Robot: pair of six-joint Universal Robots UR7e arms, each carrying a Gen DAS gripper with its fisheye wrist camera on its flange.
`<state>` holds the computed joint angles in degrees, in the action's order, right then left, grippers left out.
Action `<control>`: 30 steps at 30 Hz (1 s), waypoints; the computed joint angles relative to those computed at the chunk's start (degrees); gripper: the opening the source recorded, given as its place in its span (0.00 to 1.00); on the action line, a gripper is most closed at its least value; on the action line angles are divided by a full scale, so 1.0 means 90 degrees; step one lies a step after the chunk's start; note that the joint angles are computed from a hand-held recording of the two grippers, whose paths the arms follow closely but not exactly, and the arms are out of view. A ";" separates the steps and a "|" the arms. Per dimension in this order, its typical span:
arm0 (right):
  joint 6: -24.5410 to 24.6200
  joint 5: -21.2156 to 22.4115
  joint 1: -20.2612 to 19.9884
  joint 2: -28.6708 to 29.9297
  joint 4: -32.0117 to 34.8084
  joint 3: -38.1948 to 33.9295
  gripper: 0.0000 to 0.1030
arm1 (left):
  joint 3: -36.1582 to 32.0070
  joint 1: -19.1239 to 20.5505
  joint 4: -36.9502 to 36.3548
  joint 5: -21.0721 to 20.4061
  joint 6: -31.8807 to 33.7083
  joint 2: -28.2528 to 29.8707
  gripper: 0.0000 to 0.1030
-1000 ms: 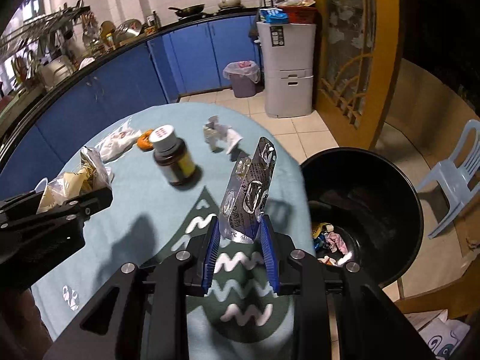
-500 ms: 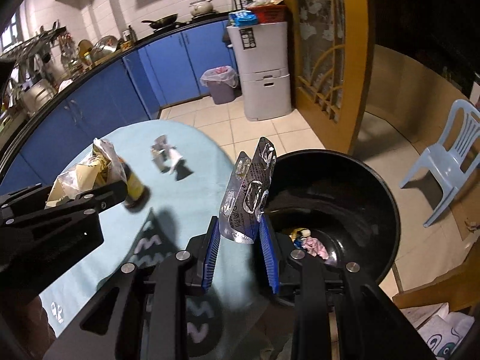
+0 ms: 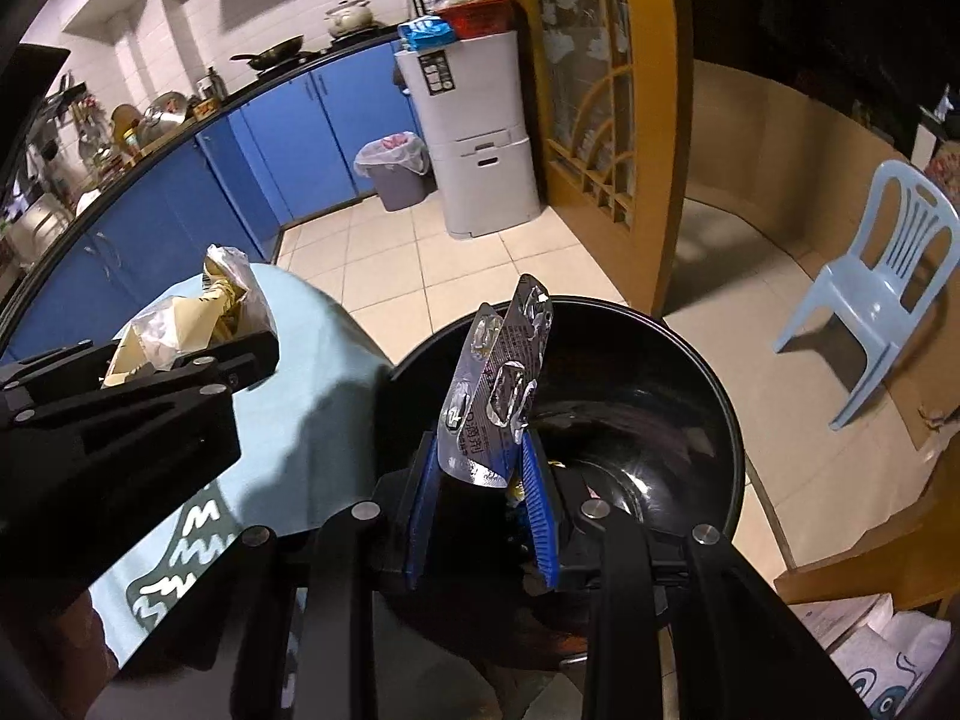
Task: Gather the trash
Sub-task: 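Carry both items over the bin and open the left gripper to drop the snack bag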
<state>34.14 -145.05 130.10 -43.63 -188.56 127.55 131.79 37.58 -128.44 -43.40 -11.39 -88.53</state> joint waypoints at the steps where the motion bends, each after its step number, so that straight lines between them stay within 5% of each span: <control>1: -0.0013 0.0005 -0.0033 -0.0024 -0.0030 0.0029 0.26 | -0.0008 0.0000 -0.0081 -0.0014 0.0035 0.0090 0.36; 10: -0.0082 0.0006 -0.0378 -0.0104 -0.0308 0.0248 0.27 | -0.0198 0.0014 -0.0742 -0.0114 0.0368 0.0886 0.40; 15: -0.0124 0.0035 -0.0559 -0.0156 -0.0407 0.0320 0.28 | -0.0249 0.0041 -0.1099 -0.0026 0.0413 0.1202 0.62; 30: -0.0191 0.0195 -0.0755 -0.0094 -0.0522 0.0326 0.30 | -0.0298 0.0184 -0.1266 -0.0066 0.0487 0.1354 0.95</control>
<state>32.42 -143.29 123.31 -44.47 -193.25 130.48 129.11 39.24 -139.83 -44.00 -7.00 -76.34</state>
